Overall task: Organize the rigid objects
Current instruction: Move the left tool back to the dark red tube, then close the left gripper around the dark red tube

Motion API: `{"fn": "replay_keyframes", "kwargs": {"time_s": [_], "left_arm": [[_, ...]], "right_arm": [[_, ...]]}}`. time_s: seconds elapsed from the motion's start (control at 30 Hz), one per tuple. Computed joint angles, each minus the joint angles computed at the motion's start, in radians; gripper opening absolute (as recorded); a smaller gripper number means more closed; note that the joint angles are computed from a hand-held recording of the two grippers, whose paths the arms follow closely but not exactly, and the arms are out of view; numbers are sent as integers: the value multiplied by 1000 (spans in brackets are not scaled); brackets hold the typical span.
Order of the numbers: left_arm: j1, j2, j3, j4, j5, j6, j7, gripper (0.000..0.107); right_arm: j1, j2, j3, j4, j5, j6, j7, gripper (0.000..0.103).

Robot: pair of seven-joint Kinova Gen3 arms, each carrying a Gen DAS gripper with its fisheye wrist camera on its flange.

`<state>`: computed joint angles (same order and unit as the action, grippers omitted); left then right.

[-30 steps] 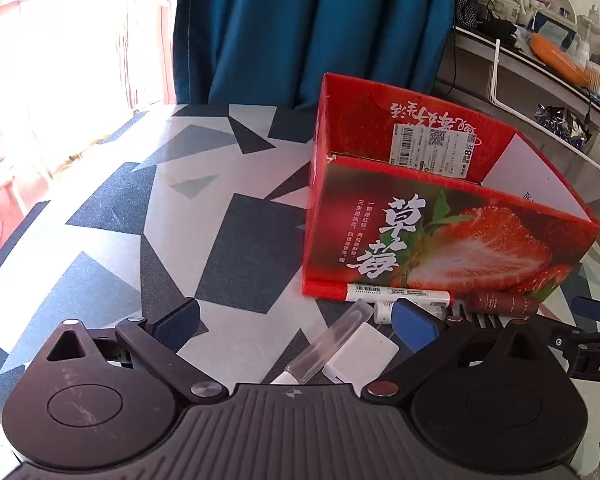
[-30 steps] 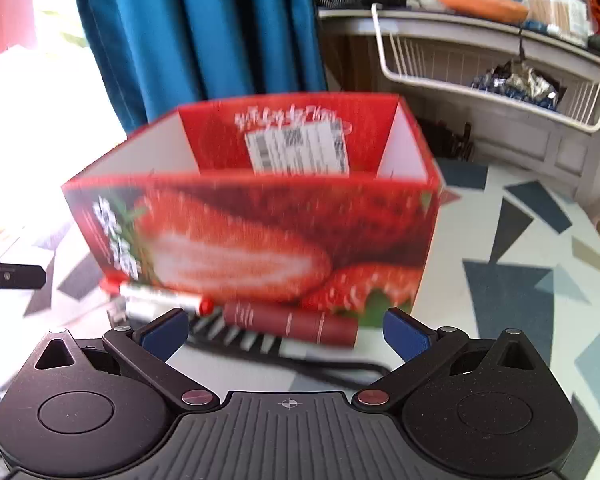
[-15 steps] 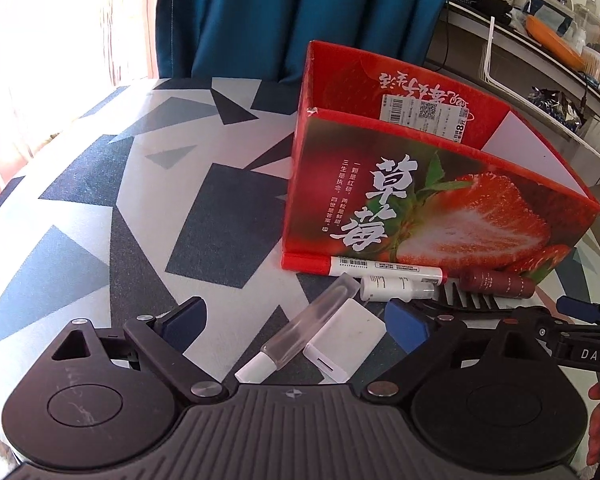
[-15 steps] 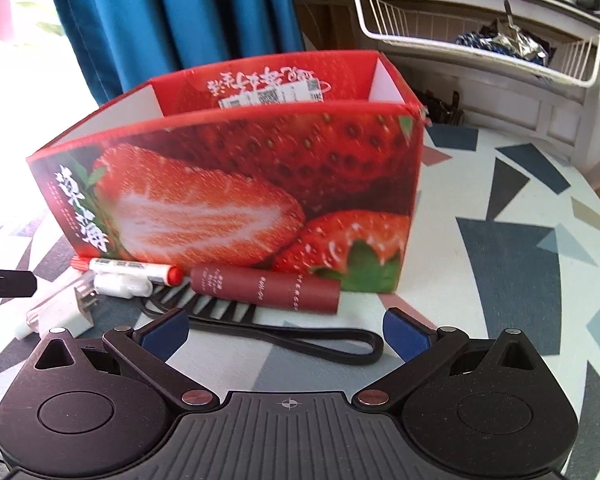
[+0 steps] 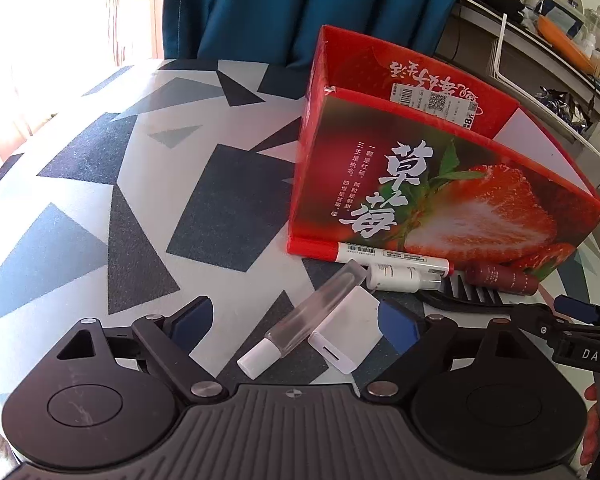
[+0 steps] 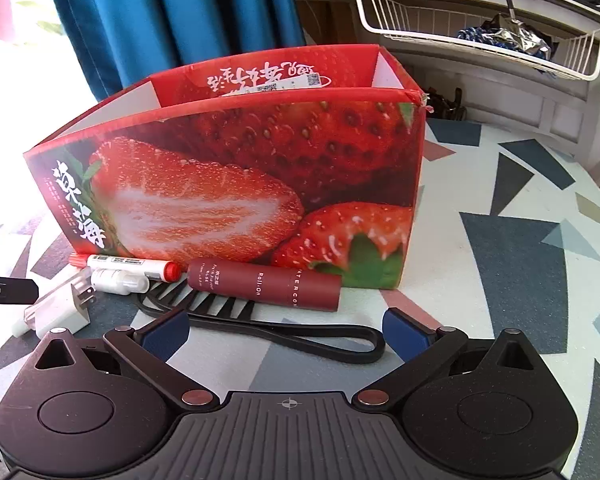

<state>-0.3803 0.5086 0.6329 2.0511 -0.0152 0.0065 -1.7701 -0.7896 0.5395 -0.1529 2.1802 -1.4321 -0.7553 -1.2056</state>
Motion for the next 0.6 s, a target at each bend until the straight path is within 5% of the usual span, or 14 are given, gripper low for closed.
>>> {"fn": "replay_keyframes", "kwargs": {"time_s": [0.23, 0.6], "left_arm": [[-49, 31, 74, -33, 10, 40, -27, 75], [20, 124, 181, -117, 80, 103, -143, 54]], "right_arm": [[11, 3, 10, 8, 58, 22, -24, 96], [36, -13, 64, 44, 220, 101, -78, 73]]}}
